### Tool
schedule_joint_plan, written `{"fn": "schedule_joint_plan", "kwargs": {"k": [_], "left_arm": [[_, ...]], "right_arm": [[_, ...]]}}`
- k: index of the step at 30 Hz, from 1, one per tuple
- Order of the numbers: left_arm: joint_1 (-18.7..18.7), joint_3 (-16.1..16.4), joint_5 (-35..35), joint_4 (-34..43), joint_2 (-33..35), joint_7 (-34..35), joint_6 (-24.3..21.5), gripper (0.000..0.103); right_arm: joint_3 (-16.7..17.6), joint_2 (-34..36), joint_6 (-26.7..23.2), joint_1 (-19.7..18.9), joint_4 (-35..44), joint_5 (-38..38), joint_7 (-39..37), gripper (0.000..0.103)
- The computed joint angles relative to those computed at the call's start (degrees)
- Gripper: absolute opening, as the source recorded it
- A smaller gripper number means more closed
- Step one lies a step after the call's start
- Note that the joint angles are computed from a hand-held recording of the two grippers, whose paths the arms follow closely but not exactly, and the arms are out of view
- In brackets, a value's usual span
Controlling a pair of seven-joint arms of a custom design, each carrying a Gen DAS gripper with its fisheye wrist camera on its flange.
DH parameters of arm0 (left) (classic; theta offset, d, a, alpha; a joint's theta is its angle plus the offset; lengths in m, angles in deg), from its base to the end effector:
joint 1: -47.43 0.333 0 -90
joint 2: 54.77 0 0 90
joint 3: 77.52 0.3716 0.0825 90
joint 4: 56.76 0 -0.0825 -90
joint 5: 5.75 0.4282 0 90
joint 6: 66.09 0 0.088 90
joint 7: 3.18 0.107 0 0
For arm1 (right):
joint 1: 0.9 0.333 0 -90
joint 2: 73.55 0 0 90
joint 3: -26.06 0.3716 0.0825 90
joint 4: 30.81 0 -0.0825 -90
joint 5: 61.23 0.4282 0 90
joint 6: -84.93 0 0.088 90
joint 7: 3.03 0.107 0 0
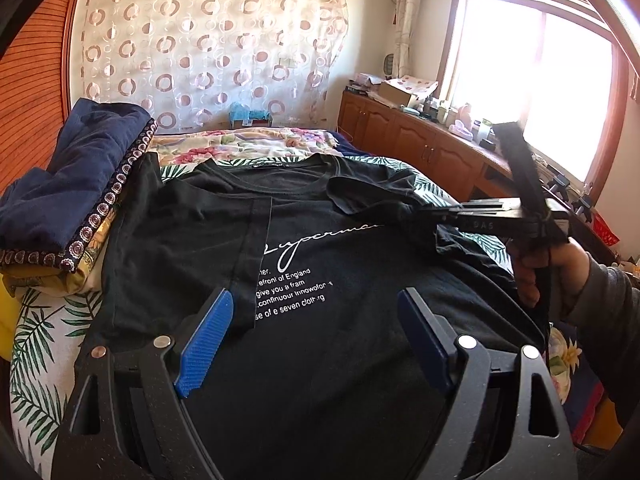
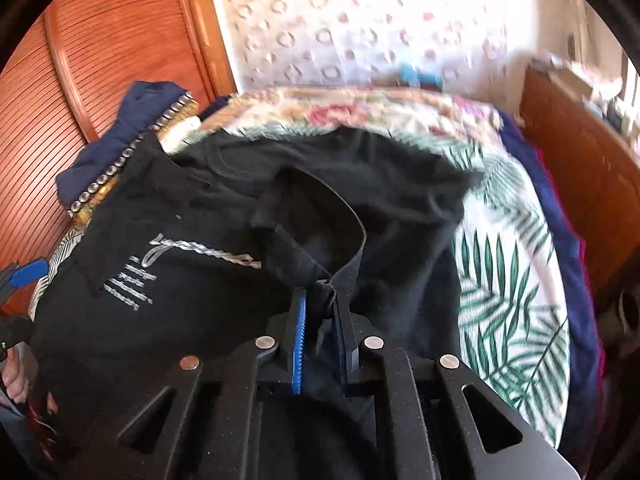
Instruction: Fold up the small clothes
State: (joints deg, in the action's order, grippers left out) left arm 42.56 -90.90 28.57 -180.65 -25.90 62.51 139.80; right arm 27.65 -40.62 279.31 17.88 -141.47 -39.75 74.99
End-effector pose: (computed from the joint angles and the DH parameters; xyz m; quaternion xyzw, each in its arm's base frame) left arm 0.5919 -0.2567 0.2875 -0.4628 0.7637 -0.4253 0.1473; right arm 0.6938 0.2110 0.2999 -0.6862 0.5923 -0.2432 0.3450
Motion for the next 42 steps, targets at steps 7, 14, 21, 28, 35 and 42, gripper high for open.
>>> {"fn": "schedule_joint_plan", "kwargs": {"k": [7, 14, 21, 28, 35, 42], "left_arm": [[0.0, 0.3, -0.2, -0.4, 0.0, -0.3, 0.2, 0.085], [0.3, 0.4, -0.3, -0.7, -0.1, -0.7, 0.4, 0.085], [-0.1, 0.5, -0.7, -0.4, 0.1, -0.6, -0.1, 0.085], [-1.5, 1.7, -2.7, -0.1, 0.5, 1.1, -0.9, 0.085], [-1.5, 1.6, -4.0, 0.4, 1.1, 2.0, -2.1, 0.085], [-1.4, 1.4, -4.4, 0.5, 1.3, 2.6, -2.5, 0.085]], "right_arm": [[7.5, -0.3, -0.9, -5.3, -0.9, -7.0, -1.8, 0.01], [3.2, -1.3, -6.4, -1.1, -1.4, -5.9, -3.2, 0.016], [1.3, -3.5, -0.4, -0.1, -4.7, -2.8, -2.4, 0.044], [-18.3, -3.1, -1.4, 18.1, -7.3, 13.7, -5.0, 0.044], [-31.7, 0.7, -8.0, 28.8, -6.2, 15.9, 0.7, 0.044], [-21.7, -3.3, -4.8, 19.6, -8.3, 9.1, 1.8, 0.002]]}}
